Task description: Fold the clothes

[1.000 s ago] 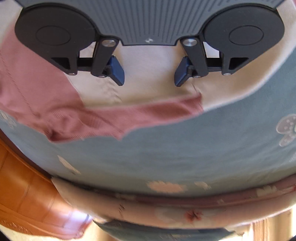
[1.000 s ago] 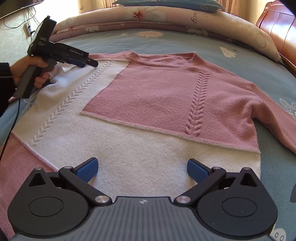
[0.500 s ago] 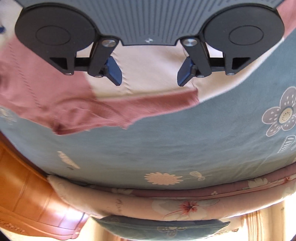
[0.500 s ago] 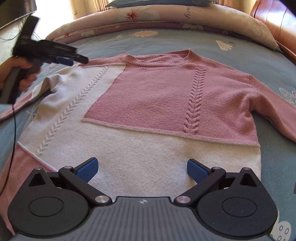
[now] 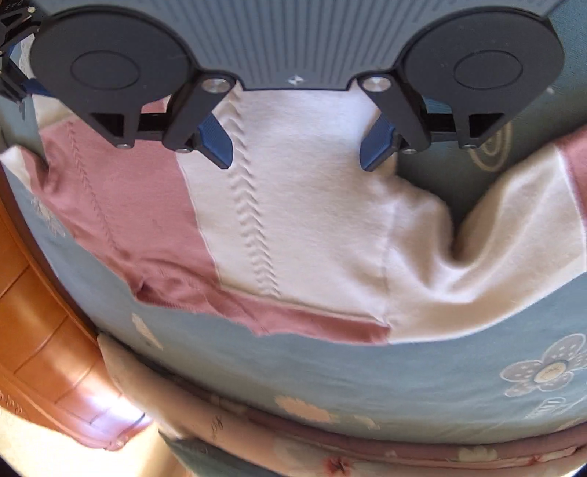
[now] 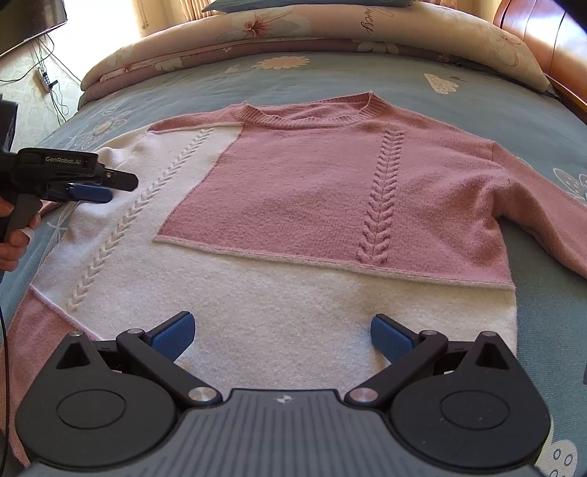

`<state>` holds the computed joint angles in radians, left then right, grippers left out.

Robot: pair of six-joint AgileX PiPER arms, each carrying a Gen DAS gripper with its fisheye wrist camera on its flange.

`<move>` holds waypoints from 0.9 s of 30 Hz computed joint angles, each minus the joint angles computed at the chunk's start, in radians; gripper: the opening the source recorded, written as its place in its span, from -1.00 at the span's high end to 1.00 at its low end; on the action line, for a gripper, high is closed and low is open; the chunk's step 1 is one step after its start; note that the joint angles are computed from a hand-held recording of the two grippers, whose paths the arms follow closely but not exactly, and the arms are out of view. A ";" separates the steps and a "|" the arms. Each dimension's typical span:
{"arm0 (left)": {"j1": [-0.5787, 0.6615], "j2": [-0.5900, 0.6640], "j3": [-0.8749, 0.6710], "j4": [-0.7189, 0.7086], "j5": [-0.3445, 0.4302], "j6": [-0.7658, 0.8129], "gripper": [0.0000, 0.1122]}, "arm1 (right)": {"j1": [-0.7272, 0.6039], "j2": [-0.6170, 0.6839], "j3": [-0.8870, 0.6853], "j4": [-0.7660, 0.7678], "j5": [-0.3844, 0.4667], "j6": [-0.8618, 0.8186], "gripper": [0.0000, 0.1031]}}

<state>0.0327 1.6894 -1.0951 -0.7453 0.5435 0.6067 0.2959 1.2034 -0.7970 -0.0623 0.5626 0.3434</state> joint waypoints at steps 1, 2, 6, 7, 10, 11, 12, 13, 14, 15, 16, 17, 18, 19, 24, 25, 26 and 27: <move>0.009 -0.006 -0.001 0.003 0.006 -0.011 -0.33 | -0.002 0.001 -0.002 0.003 0.002 -0.003 -1.00; 0.002 -0.023 0.004 0.044 -0.005 -0.059 -0.33 | -0.003 0.002 -0.004 0.006 0.004 -0.006 -1.00; -0.027 -0.103 0.046 0.113 -0.031 -0.128 -0.35 | -0.001 0.004 -0.007 0.000 0.008 -0.001 -1.00; -0.020 -0.115 0.064 0.041 -0.013 -0.051 -0.37 | 0.001 0.004 -0.007 -0.004 0.008 0.003 -1.00; -0.018 -0.130 0.109 -0.050 0.011 0.045 -0.40 | 0.007 0.005 -0.007 -0.018 0.009 0.013 -1.00; -0.023 -0.126 0.122 -0.040 0.000 0.037 -0.40 | 0.008 0.005 -0.006 -0.020 0.008 0.015 -1.00; -0.027 -0.122 0.135 -0.032 -0.012 0.031 -0.40 | 0.008 0.006 -0.006 -0.022 0.008 0.016 -1.00; -0.023 -0.125 0.162 -0.057 -0.040 0.064 -0.40 | 0.008 0.006 -0.006 -0.021 0.007 0.016 -1.00; -0.020 -0.136 0.190 -0.086 -0.078 0.107 -0.40 | 0.007 0.006 -0.006 -0.018 0.006 0.015 -1.00; -0.021 -0.146 0.205 -0.084 -0.106 0.115 -0.35 | 0.004 0.006 -0.006 -0.012 0.006 0.011 -1.00; -0.017 -0.153 0.208 -0.076 -0.107 0.105 -0.33 | 0.000 0.006 -0.007 -0.005 0.006 0.004 -1.00; -0.012 -0.159 0.208 -0.069 -0.099 0.092 -0.33 | -0.003 0.007 -0.008 0.000 0.007 -0.002 -1.00; -0.016 -0.169 0.203 -0.031 -0.095 0.041 -0.34 | -0.003 0.007 -0.009 0.002 0.008 -0.003 -1.00; -0.025 -0.184 0.202 0.008 -0.095 -0.006 -0.33 | -0.003 0.007 -0.010 0.001 0.010 -0.002 -1.00; -0.044 -0.230 0.239 -0.028 -0.090 0.034 -0.43 | 0.007 0.007 -0.010 -0.018 0.012 0.016 -1.00; -0.051 -0.230 0.247 -0.016 -0.093 0.019 -0.43 | 0.007 0.007 -0.010 -0.019 0.012 0.017 -1.00; -0.059 -0.229 0.256 -0.003 -0.096 0.003 -0.43 | 0.007 0.006 -0.010 -0.019 0.012 0.018 -1.00; -0.065 -0.231 0.275 0.014 -0.118 -0.014 -0.42 | 0.006 0.005 -0.009 -0.018 0.012 0.018 -1.00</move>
